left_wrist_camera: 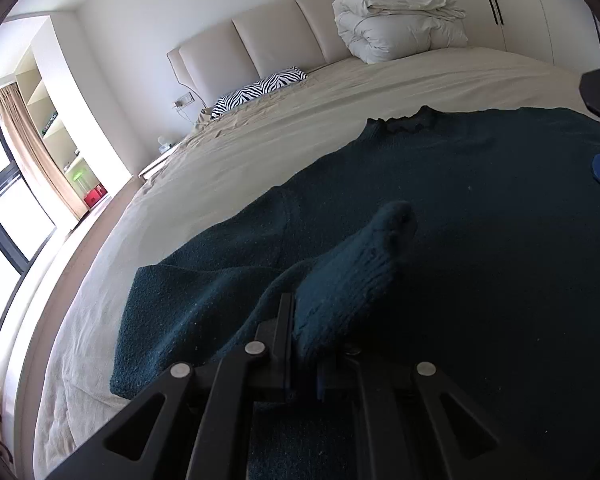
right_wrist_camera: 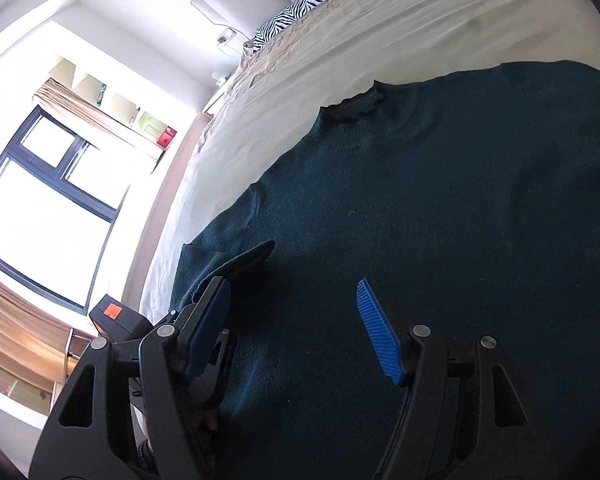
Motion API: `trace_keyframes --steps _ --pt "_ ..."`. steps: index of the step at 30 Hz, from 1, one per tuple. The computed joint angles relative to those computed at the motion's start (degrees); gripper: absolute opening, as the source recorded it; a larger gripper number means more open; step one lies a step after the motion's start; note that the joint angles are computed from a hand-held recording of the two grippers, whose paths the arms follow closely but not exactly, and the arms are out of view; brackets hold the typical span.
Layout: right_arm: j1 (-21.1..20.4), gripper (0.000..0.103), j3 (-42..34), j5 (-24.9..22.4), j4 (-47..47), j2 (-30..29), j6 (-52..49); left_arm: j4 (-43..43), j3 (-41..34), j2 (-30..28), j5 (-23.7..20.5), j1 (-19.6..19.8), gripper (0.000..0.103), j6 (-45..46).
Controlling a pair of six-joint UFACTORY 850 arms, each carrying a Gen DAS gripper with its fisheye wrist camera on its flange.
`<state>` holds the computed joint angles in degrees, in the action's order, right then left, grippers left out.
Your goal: Fold small clothes
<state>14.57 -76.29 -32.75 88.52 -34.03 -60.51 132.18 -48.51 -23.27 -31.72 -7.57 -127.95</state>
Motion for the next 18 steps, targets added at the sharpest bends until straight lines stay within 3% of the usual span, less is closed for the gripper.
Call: trace_keyframes --steps 3,6,13,14,15,18 --pt "0.0 0.066 -7.5 -8.4 -1.2 -7.9 5.5 -0.4 1.7 0.5 -3.4 -1.0 0.010 1.2" --pt "0.8 0.067 -15.6 -13.3 -4.3 -15.0 12.6 -2.0 2.5 0.8 -5.2 -2.0 0.014 2.8" --pt "3.2 0.065 -26.3 -20.4 -4.9 -23.5 20.0 -3.0 2.1 0.3 -6.5 -2.5 0.014 4.0" --pt "3.5 0.062 -26.8 -20.1 -5.4 -23.8 20.5 -2.8 2.1 0.3 -6.4 -2.4 0.015 3.7" --pt "3.8 0.051 -28.0 -19.6 -6.2 -24.6 21.1 -2.5 2.2 0.5 -6.0 -2.3 0.016 3.3" --pt "4.6 0.019 -31.6 -19.2 -9.5 -26.8 23.9 -0.9 2.4 1.1 -4.2 -1.5 0.038 0.9"
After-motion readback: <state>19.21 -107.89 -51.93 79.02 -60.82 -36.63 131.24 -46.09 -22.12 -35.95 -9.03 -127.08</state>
